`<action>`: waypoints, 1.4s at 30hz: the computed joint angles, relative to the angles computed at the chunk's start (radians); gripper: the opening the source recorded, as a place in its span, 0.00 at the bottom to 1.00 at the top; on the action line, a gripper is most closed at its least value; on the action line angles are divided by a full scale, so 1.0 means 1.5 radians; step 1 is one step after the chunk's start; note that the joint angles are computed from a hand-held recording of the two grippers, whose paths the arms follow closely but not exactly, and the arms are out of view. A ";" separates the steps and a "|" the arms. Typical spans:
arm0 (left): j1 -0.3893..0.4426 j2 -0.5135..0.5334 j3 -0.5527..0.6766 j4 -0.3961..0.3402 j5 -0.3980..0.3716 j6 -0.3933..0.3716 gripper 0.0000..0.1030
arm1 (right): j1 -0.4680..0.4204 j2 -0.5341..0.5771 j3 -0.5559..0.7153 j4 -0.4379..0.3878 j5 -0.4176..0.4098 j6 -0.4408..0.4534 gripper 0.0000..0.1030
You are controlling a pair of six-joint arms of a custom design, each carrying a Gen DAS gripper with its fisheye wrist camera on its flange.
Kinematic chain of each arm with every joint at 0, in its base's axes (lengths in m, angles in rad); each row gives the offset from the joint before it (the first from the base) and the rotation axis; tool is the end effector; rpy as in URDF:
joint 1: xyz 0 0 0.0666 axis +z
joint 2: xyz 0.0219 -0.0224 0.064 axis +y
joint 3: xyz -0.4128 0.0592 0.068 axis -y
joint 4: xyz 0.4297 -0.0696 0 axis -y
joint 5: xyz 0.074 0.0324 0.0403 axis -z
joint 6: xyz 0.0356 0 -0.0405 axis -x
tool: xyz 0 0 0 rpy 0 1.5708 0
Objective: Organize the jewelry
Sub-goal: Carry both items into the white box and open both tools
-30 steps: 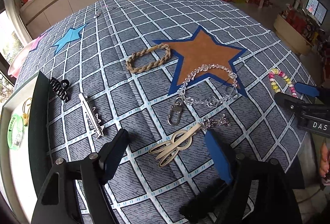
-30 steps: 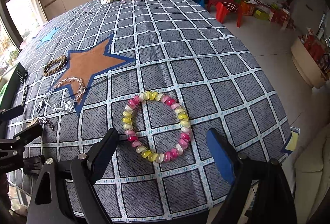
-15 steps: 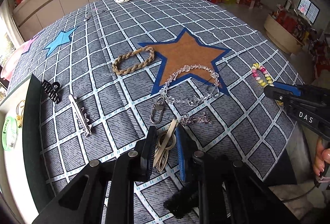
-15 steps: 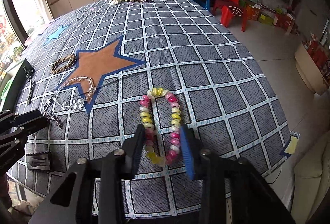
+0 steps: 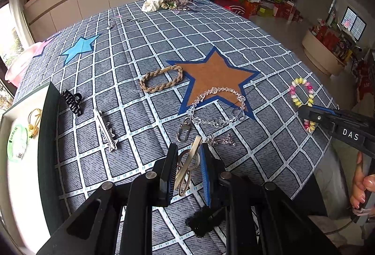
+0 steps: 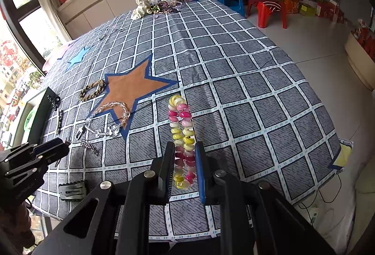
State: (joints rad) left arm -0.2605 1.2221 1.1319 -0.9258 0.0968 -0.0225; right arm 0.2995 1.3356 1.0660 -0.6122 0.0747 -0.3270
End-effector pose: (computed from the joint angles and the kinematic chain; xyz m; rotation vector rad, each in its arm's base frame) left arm 0.4147 -0.1145 0.4100 0.4013 2.5631 -0.2124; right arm 0.4552 0.1374 0.3488 0.0667 2.4572 0.1844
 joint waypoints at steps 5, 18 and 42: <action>0.013 -0.011 -0.002 0.007 0.000 0.018 0.26 | 0.001 -0.004 0.002 -0.001 -0.019 -0.014 0.18; 0.073 -0.047 -0.008 0.020 0.024 0.037 0.26 | 0.044 0.012 0.045 -0.009 -0.029 -0.008 0.18; 0.313 -0.063 -0.038 0.035 -0.016 0.032 0.26 | 0.225 0.224 0.309 -0.074 -0.116 0.113 0.18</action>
